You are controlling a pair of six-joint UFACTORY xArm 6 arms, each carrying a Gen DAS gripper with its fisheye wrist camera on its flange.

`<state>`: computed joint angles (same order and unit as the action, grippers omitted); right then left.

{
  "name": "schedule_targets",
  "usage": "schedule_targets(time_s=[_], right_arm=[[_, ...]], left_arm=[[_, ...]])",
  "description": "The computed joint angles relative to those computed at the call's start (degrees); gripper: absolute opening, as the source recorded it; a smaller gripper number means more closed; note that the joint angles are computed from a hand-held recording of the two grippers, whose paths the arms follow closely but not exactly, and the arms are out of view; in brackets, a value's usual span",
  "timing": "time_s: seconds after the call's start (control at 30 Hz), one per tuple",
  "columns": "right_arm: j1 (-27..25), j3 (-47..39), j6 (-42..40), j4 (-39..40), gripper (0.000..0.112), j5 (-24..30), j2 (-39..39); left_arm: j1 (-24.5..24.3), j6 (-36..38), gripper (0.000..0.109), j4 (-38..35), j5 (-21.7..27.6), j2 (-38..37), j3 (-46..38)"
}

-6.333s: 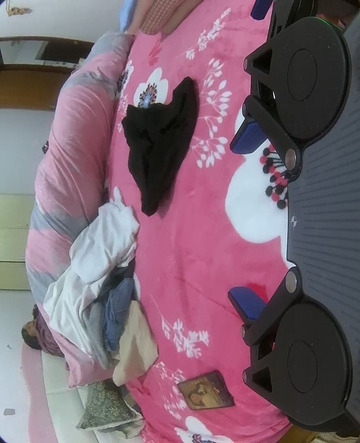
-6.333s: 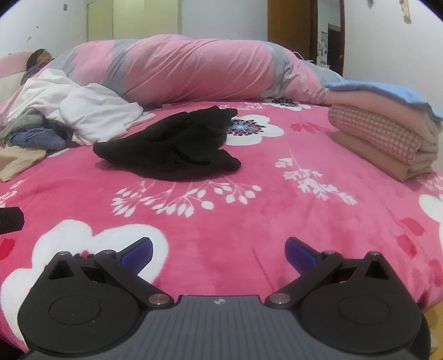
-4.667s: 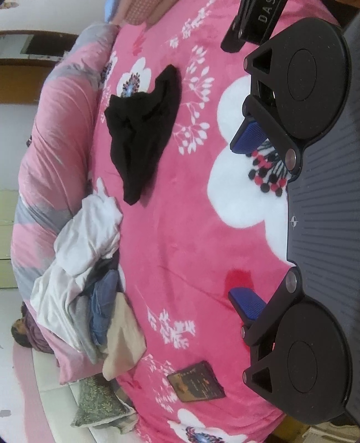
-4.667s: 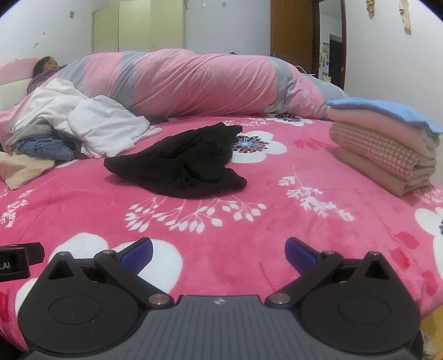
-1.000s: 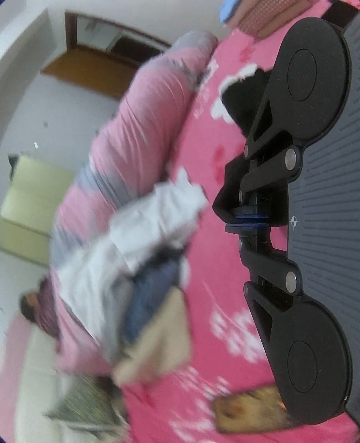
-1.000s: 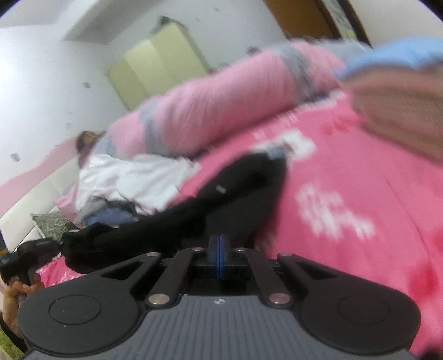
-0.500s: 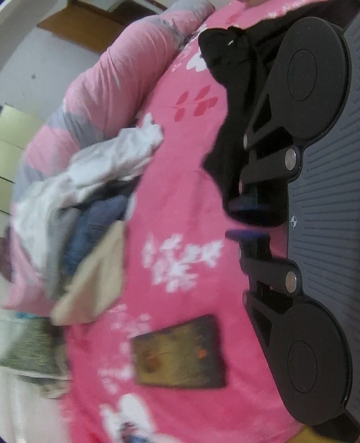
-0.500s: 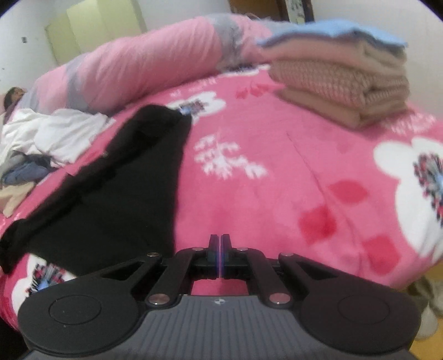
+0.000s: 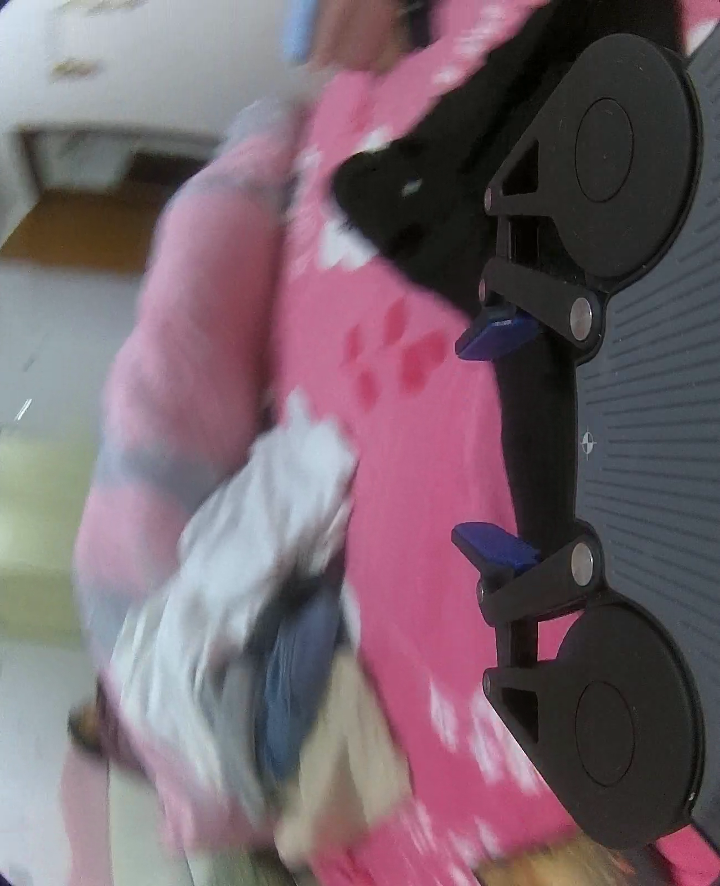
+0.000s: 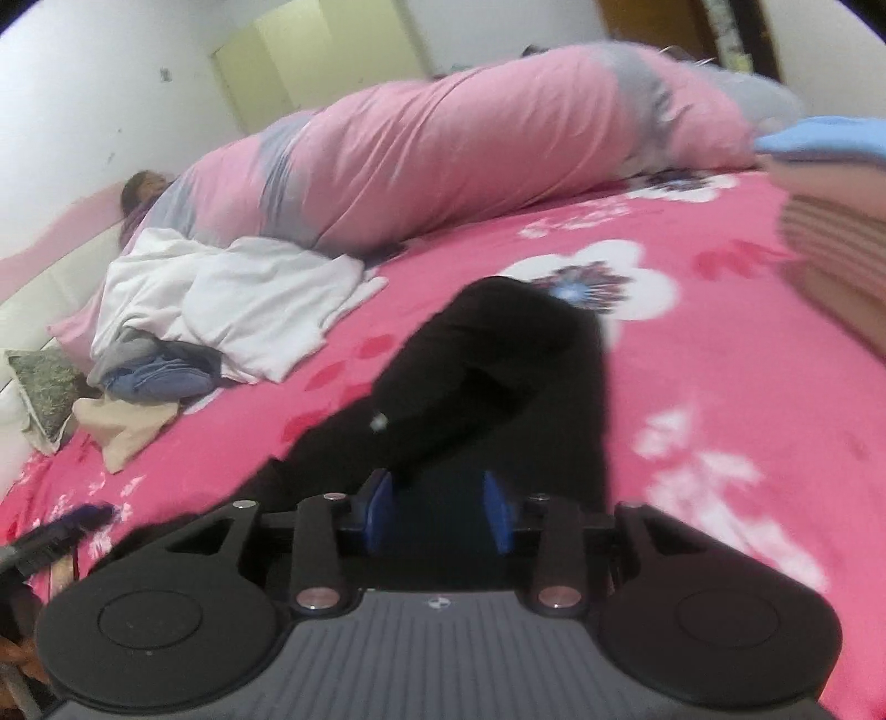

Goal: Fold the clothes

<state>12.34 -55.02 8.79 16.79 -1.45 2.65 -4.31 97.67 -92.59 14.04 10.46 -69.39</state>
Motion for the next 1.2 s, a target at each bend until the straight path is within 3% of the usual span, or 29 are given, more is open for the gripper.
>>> schedule_targets(time_s=[0.07, 0.17, 0.23, 0.33, 0.43, 0.53, 0.63, 0.67, 0.7, 0.77, 0.9, 1.0, 1.2], right_arm=[[0.8, -6.9, -9.6, 10.0, 0.051, 3.0, 5.0], [1.1, -14.2, -16.2, 17.7, 0.051, 7.6, 10.1], [2.4, -17.7, -24.7, 24.8, 0.051, 10.0, 12.3], [4.0, -22.9, -35.6, 32.3, 0.051, 13.8, 15.6], [5.4, -27.9, -38.3, 30.1, 0.051, 15.7, 19.7], [6.3, -32.4, -41.8, 29.4, 0.05, 17.6, 23.6], [6.3, -34.5, -41.0, 25.8, 0.038, 20.2, 25.7], [6.2, -34.2, -41.5, 25.4, 0.02, 20.9, 25.7], [6.4, -32.8, -43.9, 26.6, 0.011, 20.8, 24.8], [7.0, -28.7, -50.8, 30.7, 0.006, 19.7, 22.2], [8.7, -19.7, -69.0, 43.2, 0.003, 16.9, 15.4], [8.9, -14.1, -83.2, 54.6, 0.003, 18.5, 10.1], [8.5, -7.8, -85.7, 57.1, 0.003, 18.0, 4.6]], left_arm=[[-1.3, -2.1, 0.065, 6.4, 1.0, 3.1, -2.2], [-2.4, -4.1, 0.065, 13.5, 1.5, 5.8, -3.5], [-3.0, -5.1, 0.062, 17.7, 2.0, 7.5, -4.3], [-2.6, -1.0, 0.058, 16.5, 4.2, 5.7, -2.0], [-1.9, -2.5, 0.057, 19.2, 7.2, 4.2, 0.2], [-1.7, 0.9, 0.057, 17.7, 8.0, 2.6, 2.5], [-1.6, 6.8, 0.057, 14.3, 8.0, 1.1, 4.0], [-1.4, 8.5, 0.057, 13.2, 8.6, 0.7, 4.3], [-1.1, 10.2, 0.057, 12.1, 9.1, 0.2, 4.6], [-0.8, 15.5, 0.058, 8.3, 9.7, -0.7, 5.0], [-0.7, 23.5, 0.06, 4.5, 10.8, -1.7, 5.6], [-1.2, 26.0, 0.06, 5.5, 11.3, -2.0, 5.9], [-2.0, 31.8, 0.064, 5.4, 13.0, -1.6, 5.0]])
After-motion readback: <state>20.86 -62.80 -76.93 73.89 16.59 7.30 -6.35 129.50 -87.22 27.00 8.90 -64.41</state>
